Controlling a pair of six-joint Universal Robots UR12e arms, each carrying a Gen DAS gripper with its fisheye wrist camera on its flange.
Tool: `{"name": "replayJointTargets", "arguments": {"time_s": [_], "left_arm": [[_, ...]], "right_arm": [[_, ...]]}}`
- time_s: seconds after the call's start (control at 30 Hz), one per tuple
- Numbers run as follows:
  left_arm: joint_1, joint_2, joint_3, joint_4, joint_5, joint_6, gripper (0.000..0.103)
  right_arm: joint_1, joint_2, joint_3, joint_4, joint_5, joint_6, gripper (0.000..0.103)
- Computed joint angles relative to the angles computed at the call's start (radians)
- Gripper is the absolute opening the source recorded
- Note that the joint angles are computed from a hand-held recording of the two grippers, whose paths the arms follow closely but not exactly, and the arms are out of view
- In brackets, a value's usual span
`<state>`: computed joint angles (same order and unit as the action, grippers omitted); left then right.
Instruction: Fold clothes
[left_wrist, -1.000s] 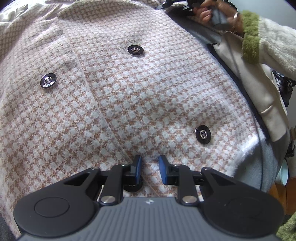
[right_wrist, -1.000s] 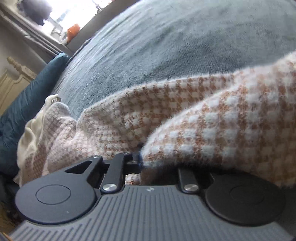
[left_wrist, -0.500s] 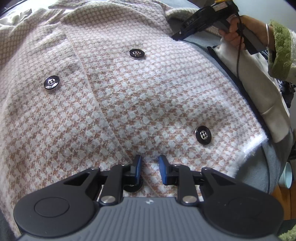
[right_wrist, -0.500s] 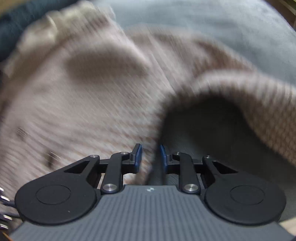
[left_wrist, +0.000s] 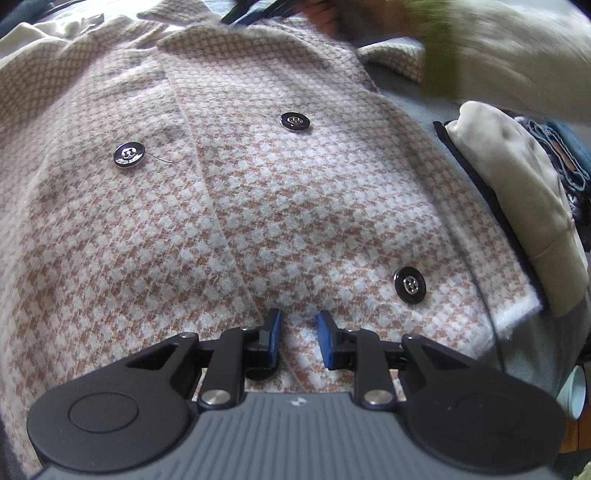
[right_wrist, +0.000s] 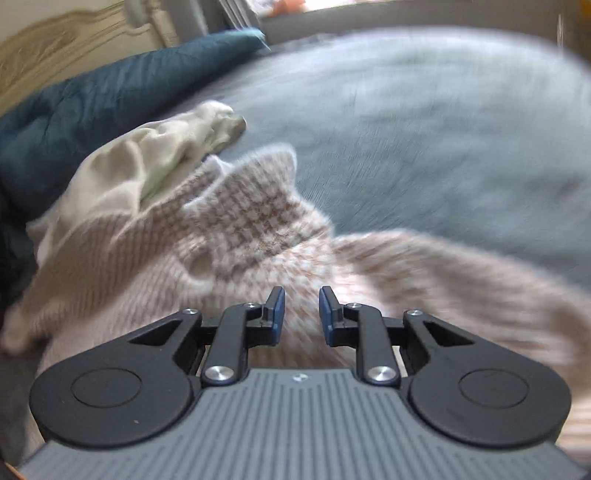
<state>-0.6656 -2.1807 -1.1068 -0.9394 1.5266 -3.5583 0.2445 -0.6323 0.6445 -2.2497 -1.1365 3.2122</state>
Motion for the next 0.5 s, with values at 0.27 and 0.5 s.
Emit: {"name": "replayJointTargets", "arguments": {"time_s": [0.27,0.5], "left_arm": [[0.007,0.022,-0.064,0.103,-0.025,-0.043,0.023],[0.028,0.036,-0.105,0.164,-0.094,-0.061,0.023]], "right_arm": [[-0.001,0.035,0.005,-0.201,0.067,0.247,0.022],[-0.008,0.105,-0.172,-0.119,-0.010,0.198,0.043]]}}
